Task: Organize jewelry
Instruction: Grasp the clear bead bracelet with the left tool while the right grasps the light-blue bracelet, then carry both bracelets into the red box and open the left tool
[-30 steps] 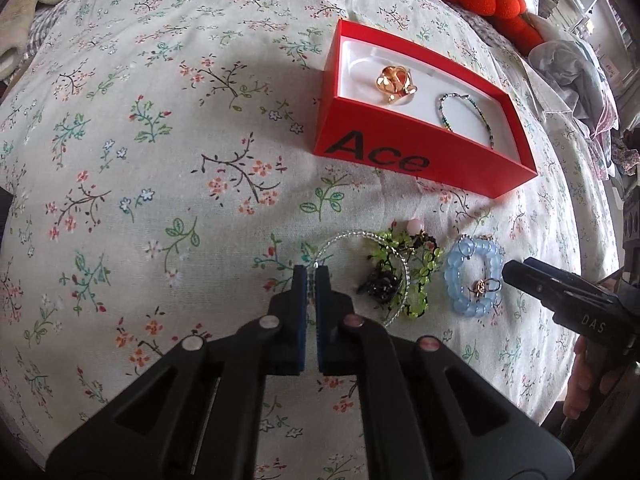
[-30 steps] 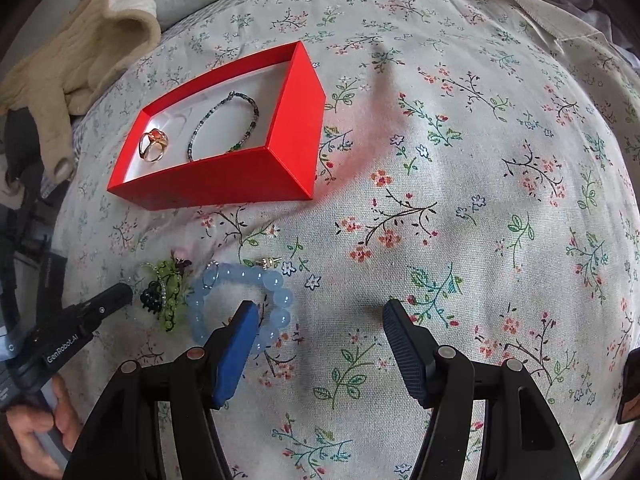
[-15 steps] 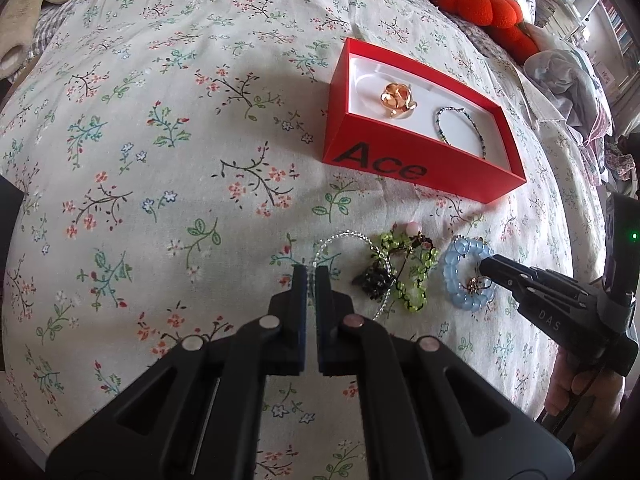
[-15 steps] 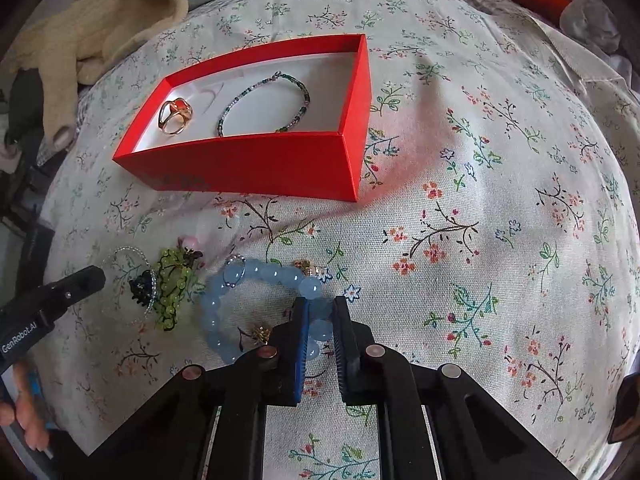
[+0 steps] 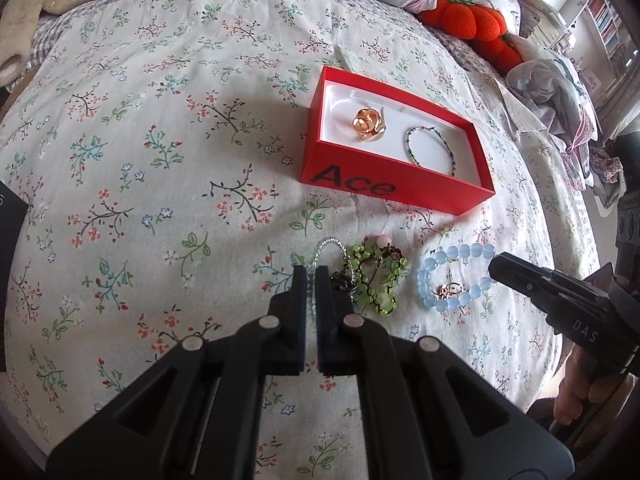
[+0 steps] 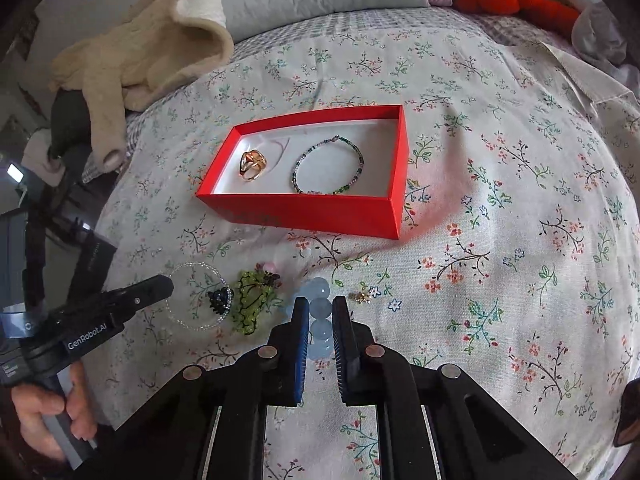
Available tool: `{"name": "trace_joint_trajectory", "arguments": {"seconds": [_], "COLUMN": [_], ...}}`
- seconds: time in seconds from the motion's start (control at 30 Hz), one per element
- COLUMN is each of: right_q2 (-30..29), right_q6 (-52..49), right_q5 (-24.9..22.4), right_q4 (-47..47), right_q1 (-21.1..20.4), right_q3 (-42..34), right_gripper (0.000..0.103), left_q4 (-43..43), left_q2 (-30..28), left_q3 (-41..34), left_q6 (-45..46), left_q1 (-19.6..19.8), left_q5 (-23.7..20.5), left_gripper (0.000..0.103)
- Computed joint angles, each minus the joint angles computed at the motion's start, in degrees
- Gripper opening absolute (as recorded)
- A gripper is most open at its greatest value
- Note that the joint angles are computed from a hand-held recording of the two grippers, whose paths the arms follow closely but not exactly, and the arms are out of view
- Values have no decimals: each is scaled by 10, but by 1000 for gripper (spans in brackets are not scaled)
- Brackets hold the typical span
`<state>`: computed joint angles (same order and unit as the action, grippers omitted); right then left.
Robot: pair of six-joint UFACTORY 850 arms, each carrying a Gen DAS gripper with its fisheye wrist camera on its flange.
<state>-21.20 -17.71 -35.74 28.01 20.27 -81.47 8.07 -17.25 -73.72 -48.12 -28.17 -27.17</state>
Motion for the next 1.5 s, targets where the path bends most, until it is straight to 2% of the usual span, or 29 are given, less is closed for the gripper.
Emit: {"name": "trace_joint_trajectory", "arguments": {"seconds": [0.5, 0.83, 1.0, 1.23, 1.3, 1.37, 1.5], "right_q2": [18, 12, -2, -26, -33, -38, -48], "right_q6": [-47, -76, -83, -84, -96, -116, -137], "right_q5": [8, 18, 26, 38, 40, 43, 44], "right_q4": [58, 104, 130, 160, 176, 198, 221], "right_q1": [-11, -20, -26, -32, -34, -35, -37], "right_q3": [-8, -39, -61, -85, -93, -97, -103], "right_gripper": [12, 12, 12, 12, 12, 12, 12], "left_q4": [36, 94, 65, -80, -91, -61, -30], "left_q2": [4, 12, -3, -47, -60, -71, -94], "left_q3": [-17, -32, -49, -87, -98, -105, -123], "left_q6": [-29, -87, -66, 68, 84, 57, 20], "left_q1": [-8, 1, 6, 8, 6, 5, 7], "left_q5": [27, 81, 119, 175, 185, 193, 180], "left_gripper": [5, 5, 5, 5, 5, 5, 5]}}
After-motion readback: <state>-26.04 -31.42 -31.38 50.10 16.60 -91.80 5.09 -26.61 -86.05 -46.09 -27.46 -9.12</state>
